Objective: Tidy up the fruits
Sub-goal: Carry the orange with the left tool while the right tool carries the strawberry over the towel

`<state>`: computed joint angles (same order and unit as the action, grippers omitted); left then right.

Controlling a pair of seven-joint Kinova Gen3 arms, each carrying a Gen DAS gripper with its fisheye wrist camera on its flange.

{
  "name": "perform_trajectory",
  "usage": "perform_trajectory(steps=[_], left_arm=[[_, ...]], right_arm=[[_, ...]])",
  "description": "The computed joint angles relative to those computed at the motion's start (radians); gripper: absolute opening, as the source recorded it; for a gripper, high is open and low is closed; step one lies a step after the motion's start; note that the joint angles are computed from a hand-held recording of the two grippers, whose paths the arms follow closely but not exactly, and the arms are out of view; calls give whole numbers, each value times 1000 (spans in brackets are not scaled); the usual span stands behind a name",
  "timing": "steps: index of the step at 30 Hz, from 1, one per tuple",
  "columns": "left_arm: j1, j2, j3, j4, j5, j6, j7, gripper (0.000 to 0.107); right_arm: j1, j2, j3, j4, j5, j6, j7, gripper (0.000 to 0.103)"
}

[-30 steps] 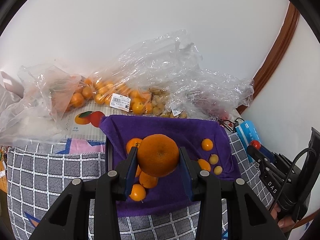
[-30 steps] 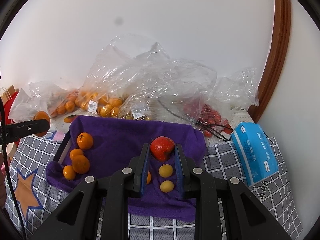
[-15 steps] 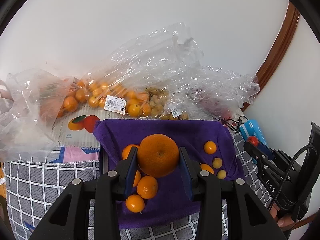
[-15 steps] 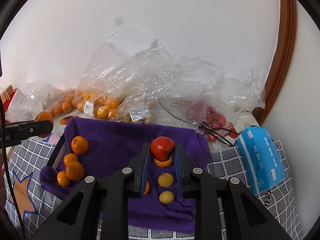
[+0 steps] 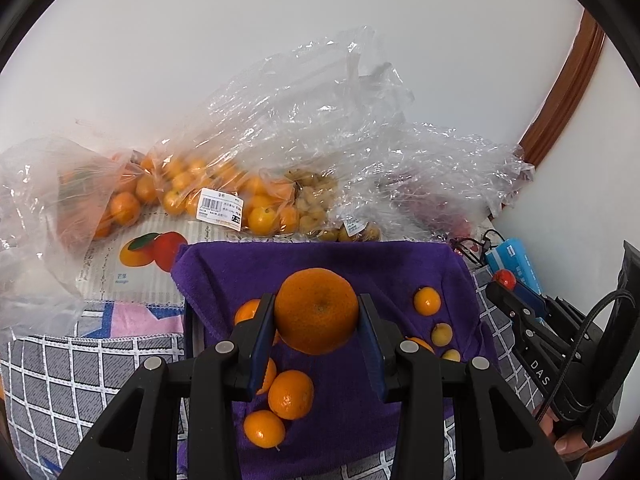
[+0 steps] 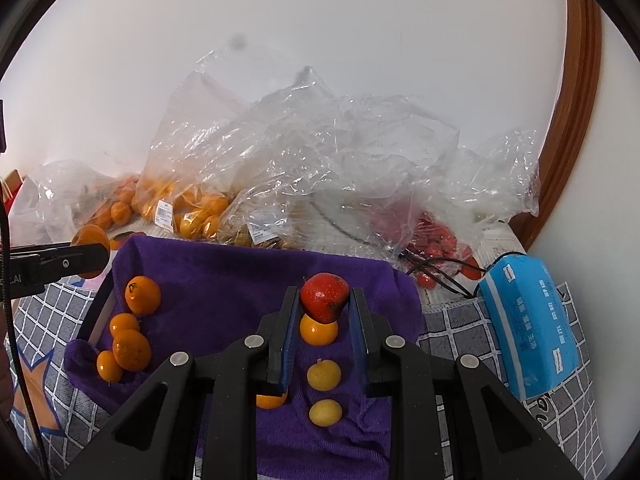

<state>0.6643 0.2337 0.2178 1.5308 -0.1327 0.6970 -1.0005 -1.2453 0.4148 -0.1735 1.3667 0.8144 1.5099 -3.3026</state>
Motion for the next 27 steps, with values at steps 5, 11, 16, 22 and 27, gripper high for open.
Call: perform_trajectory(steps=[5,11,16,22,27], left_arm=[[-8,18,0,-11,16,1,-16,38],[-13,39,-2,-26,34,8,-39,38],[-14,56,-7,-37,42,14,-49,38],[-15,78,-13,-54,51,22,-58,38],[-10,99,-14,-74,57,33,-68,38]], right_arm=[[12,11,1,0,-7,-23,17,24],[20,18,8,5,-19,-54,23,24],[29,25,12,11,-32,-82,34,24],[43,31,18,18,-50,-119,43,24],[58,34,20,29,-71,-157,58,24]])
